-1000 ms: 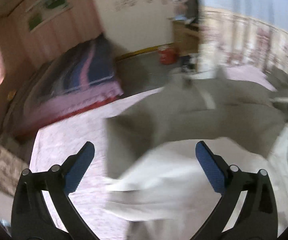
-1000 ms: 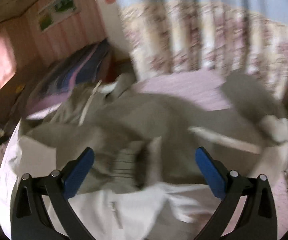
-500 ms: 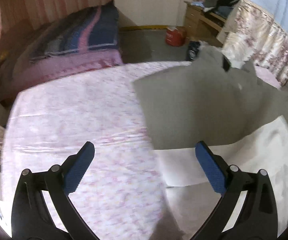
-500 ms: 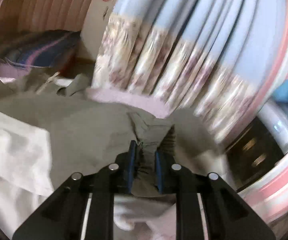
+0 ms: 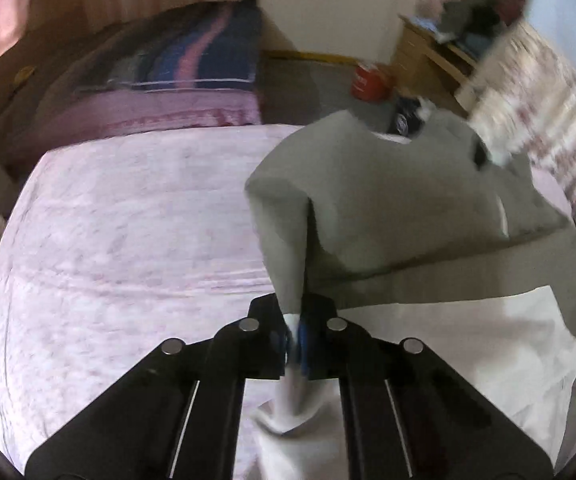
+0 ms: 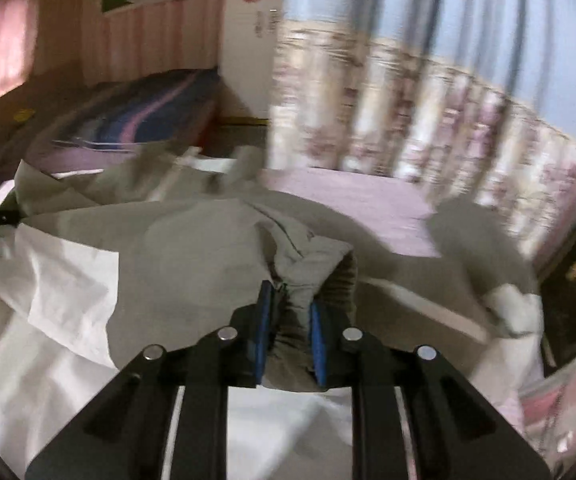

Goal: Fold large clothes

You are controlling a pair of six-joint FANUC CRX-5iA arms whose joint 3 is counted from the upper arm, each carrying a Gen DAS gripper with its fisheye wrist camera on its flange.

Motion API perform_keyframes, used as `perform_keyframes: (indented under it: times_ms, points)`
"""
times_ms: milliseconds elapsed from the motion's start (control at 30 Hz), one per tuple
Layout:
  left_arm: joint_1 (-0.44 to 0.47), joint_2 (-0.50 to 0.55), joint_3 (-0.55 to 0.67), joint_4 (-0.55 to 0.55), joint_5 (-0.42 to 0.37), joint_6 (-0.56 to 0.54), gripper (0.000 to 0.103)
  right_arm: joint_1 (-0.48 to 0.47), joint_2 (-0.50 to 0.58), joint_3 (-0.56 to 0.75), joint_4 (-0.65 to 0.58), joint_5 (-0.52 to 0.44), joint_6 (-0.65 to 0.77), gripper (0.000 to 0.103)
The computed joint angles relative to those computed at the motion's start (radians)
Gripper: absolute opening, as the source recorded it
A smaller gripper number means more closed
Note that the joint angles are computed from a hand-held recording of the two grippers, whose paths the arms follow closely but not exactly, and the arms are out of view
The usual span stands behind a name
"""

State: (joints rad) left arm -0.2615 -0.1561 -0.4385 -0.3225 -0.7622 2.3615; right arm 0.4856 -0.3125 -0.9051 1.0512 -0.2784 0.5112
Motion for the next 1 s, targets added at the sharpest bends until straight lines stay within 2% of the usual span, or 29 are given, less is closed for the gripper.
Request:
perform_keyframes:
  times_ms: [33, 67, 167, 300, 333, 367, 400, 467, 500, 533, 600, 633, 667, 700, 733, 767, 833, 867, 933, 1000]
  points:
    - [0.04, -0.038, -0.047, 0.052, 0.029, -0.049, 0.005, -0.002, 0.011, -0.005, 0.068, 0.011, -0.053, 0.018]
    - [0.055, -0.07, -0.07, 0.053, 0.022, -0.045, 0.005, 0.012, 0.032, 0.001, 0.12, 0.023, -0.086, 0.018]
    - [-0.011, -0.144, -0.071, -0.109, -0.093, 0.112, 0.005, 0.066, 0.073, 0.028, 0.094, 0.03, -0.054, 0.017]
    - [-0.07, -0.243, -0.082, -0.235, -0.216, 0.253, 0.004, 0.095, 0.104, 0.043, 0.127, 0.061, -0.032, 0.017]
    - [-0.09, -0.244, -0.072, -0.27, -0.262, 0.27, 0.004, 0.103, 0.102, 0.043, 0.124, 0.061, -0.022, 0.017]
    - [-0.094, -0.243, -0.07, -0.281, -0.294, 0.261, 0.001, 0.098, 0.113, 0.045, 0.171, 0.066, -0.047, 0.017]
    - [-0.077, -0.219, -0.068, -0.267, -0.317, 0.239, 0.0, 0.087, 0.13, 0.049, 0.223, 0.068, -0.076, 0.017]
    - [-0.107, -0.144, -0.036, -0.304, -0.406, 0.241, 0.0, 0.054, 0.18, 0.062, 0.378, 0.023, -0.187, 0.017]
    - [-0.084, -0.139, -0.045, -0.27, -0.383, 0.192, 0.0, 0.046, 0.201, 0.068, 0.396, 0.004, -0.2, 0.017]
    - [-0.06, -0.156, -0.068, -0.235, -0.347, 0.161, 0.0, 0.043, 0.224, 0.08, 0.365, -0.01, -0.177, 0.017]
    - [-0.065, -0.168, -0.074, -0.231, -0.327, 0.169, 0.003, 0.035, 0.261, 0.09, 0.354, -0.076, -0.168, 0.018]
    - [-0.079, -0.177, -0.072, -0.244, -0.329, 0.187, 0.007, 0.045, 0.288, 0.092, 0.388, -0.162, -0.172, 0.019]
    - [-0.094, -0.183, -0.063, -0.256, -0.339, 0.204, 0.025, 0.043, 0.297, 0.086, 0.432, -0.196, -0.192, 0.02]
    - [-0.109, -0.187, -0.053, -0.266, -0.35, 0.215, 0.034, 0.046, 0.297, 0.077, 0.453, -0.235, -0.198, 0.024]
    - [-0.136, -0.183, -0.036, -0.288, -0.369, 0.237, 0.054, 0.054, 0.285, 0.073, 0.421, -0.25, -0.175, 0.027]
    - [-0.166, -0.18, -0.02, -0.314, -0.388, 0.262, 0.067, 0.062, 0.252, 0.068, 0.365, -0.25, -0.155, 0.031]
    - [-0.262, -0.157, 0.027, -0.376, -0.436, 0.334, 0.082, 0.058, 0.181, 0.045, 0.315, -0.217, -0.157, 0.063]
    - [-0.29, -0.143, 0.047, -0.391, -0.439, 0.352, 0.094, 0.03, 0.129, 0.022, 0.321, -0.145, -0.174, 0.067]
    - [-0.336, -0.115, 0.074, -0.401, -0.411, 0.38, 0.1, 0.021, 0.071, -0.002, 0.287, -0.067, -0.159, 0.071]
    - [-0.338, -0.074, 0.09, -0.357, -0.359, 0.336, 0.1, 0.059, 0.063, 0.013, 0.133, -0.034, -0.022, 0.073]
